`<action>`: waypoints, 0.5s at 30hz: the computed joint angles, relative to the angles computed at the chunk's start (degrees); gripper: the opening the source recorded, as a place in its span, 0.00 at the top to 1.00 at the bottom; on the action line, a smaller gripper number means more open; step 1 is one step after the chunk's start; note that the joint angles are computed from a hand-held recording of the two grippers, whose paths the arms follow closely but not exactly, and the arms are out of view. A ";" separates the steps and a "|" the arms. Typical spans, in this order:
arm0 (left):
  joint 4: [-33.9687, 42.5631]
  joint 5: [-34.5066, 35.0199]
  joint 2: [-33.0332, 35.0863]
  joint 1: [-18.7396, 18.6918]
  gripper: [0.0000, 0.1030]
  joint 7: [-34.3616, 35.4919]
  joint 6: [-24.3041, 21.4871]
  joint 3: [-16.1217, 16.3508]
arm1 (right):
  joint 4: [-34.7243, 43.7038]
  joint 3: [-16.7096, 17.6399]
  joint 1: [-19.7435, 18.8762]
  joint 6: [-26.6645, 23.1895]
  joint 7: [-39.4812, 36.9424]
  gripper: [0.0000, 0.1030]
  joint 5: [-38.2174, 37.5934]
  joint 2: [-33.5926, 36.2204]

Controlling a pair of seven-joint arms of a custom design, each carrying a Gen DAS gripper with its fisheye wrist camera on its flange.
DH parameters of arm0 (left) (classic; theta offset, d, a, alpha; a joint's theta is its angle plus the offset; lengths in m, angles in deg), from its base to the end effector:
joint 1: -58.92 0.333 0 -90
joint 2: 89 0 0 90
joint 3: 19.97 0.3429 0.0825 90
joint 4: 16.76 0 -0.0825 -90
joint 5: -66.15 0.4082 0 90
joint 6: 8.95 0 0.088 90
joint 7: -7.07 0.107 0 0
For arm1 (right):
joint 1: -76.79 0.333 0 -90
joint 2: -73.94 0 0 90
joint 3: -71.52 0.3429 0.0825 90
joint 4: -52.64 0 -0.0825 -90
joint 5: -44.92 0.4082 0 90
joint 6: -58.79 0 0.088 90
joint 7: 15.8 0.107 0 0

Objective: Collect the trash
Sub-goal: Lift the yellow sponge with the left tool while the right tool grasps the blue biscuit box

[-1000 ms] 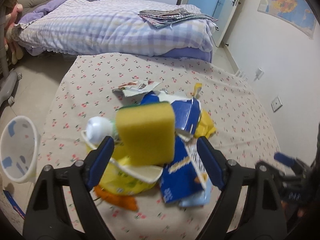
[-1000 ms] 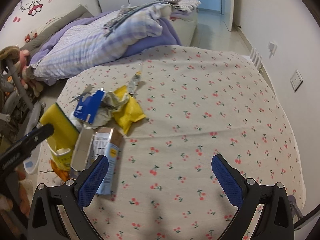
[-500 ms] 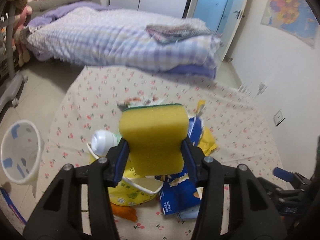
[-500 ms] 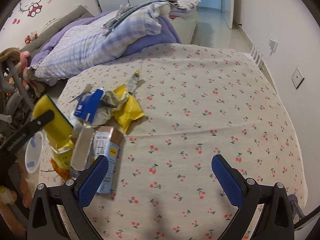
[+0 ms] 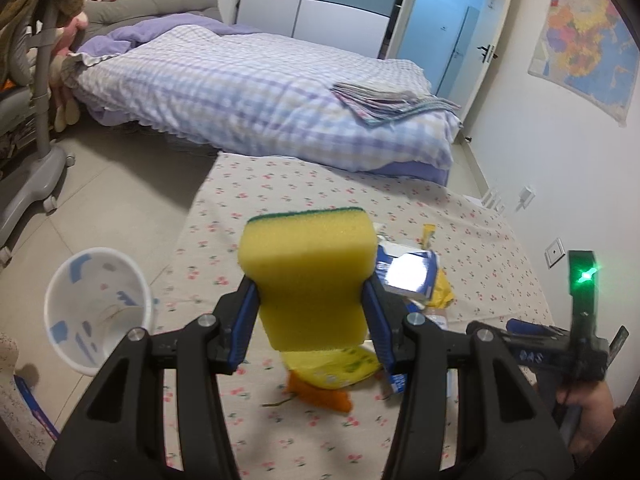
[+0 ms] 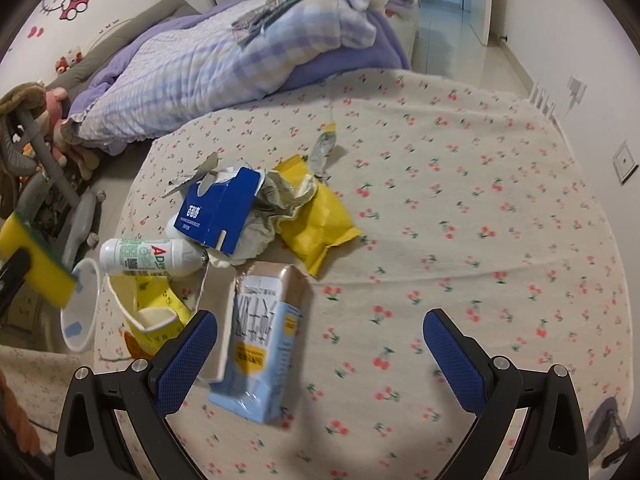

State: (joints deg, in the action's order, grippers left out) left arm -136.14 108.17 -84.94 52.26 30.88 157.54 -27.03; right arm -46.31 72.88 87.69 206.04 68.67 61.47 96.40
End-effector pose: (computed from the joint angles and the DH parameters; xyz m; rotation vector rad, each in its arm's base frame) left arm 0.5944 -0.1853 0.4827 -2.0043 1.5283 -0.8930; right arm 0.7090 0.1472 0.4176 -1.9701 1.7845 -0.1830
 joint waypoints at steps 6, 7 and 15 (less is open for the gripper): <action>-2.11 1.34 -2.09 1.21 0.50 -0.50 -1.19 0.31 | 5.53 -0.43 1.39 -0.45 2.97 0.02 -1.93 3.83; -2.27 1.27 -2.26 1.46 0.50 -0.32 -1.38 0.25 | 6.31 -0.36 1.59 -0.51 2.75 0.02 -2.36 4.25; -5.12 -1.49 -4.40 3.74 0.50 2.04 -1.69 0.23 | 16.83 2.26 1.11 -4.30 2.07 0.13 2.40 10.42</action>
